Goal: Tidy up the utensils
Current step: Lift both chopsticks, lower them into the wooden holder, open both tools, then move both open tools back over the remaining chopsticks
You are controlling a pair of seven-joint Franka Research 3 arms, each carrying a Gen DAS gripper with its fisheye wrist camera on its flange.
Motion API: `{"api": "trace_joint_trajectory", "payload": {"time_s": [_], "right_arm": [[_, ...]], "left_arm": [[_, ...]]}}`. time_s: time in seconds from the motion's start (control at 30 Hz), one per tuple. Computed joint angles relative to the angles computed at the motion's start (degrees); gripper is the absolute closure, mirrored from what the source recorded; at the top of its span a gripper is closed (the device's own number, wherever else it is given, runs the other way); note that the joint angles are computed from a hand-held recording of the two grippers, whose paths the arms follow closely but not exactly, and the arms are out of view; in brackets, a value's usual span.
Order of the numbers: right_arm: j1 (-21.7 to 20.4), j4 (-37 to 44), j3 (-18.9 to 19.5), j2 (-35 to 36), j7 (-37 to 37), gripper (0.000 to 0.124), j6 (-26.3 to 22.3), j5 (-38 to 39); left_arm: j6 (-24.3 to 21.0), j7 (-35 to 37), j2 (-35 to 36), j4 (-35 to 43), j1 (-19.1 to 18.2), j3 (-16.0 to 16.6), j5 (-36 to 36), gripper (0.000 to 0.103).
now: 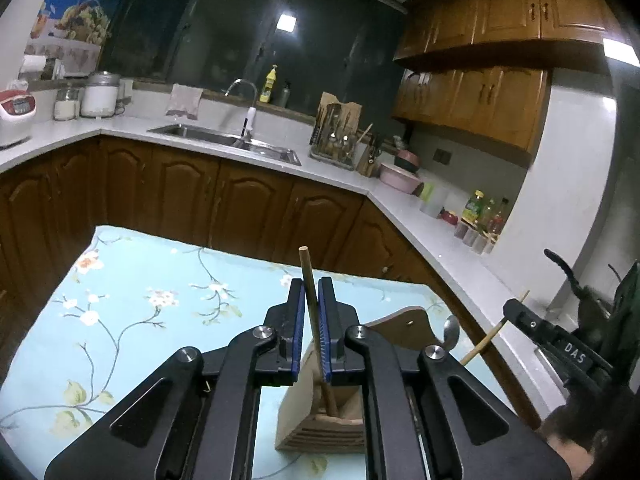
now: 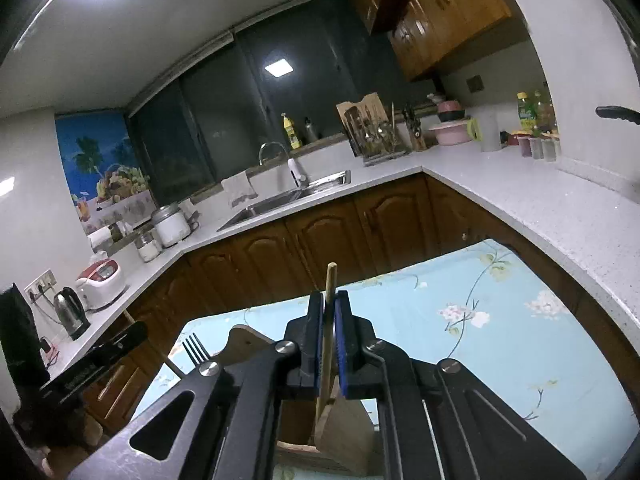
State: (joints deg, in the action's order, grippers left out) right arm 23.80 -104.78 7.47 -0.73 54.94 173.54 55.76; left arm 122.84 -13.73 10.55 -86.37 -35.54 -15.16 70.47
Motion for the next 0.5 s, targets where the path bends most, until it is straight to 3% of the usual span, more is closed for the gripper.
{"api": "trace_joint_trajectory", "payload": {"time_s": [0.27, 0.33, 0.37, 0.4, 0.47, 0.5], "right_arm": [[-0.73, 0.65, -0.5, 0.11, 4.05, 0.113, -3.88, -3.69], [-0.97, 0.54, -0.56, -0.01, 5.17, 0.106, -4.09, -4.45], [-1.08, 0.46, -0.68, -0.23, 4.46, 0.091, -4.33, -3.35], [-1.03, 0.49, -0.73, -0.38, 2.98, 0.076, -4.5, -1.38], [-0.99, 0.23, -1.14, -1.4, -1.44, 0.065, -5.21, 4.58], [-0.95, -0.01, -1.26, -1.74, -2.18, 0.062, -5.17, 5.66]], "left_arm": [[0.41, 3.36, 0.32, 1.02, 0.32, -0.07, -3.05, 0.095], [1.03, 4.06, 0.1, 0.9, 0.59, -0.02, -4.23, 0.077], [0.51, 3.91, -0.14, 0.73, 0.4, -0.06, -4.25, 0.071], [0.06, 3.57, -0.37, 0.52, 0.25, -0.11, -4.11, 0.059], [-0.72, 1.07, -1.68, -0.96, -0.13, -0.33, -2.72, 0.049], [-1.04, 0.2, -2.27, -1.55, -0.13, -0.59, -2.43, 0.032]]}}
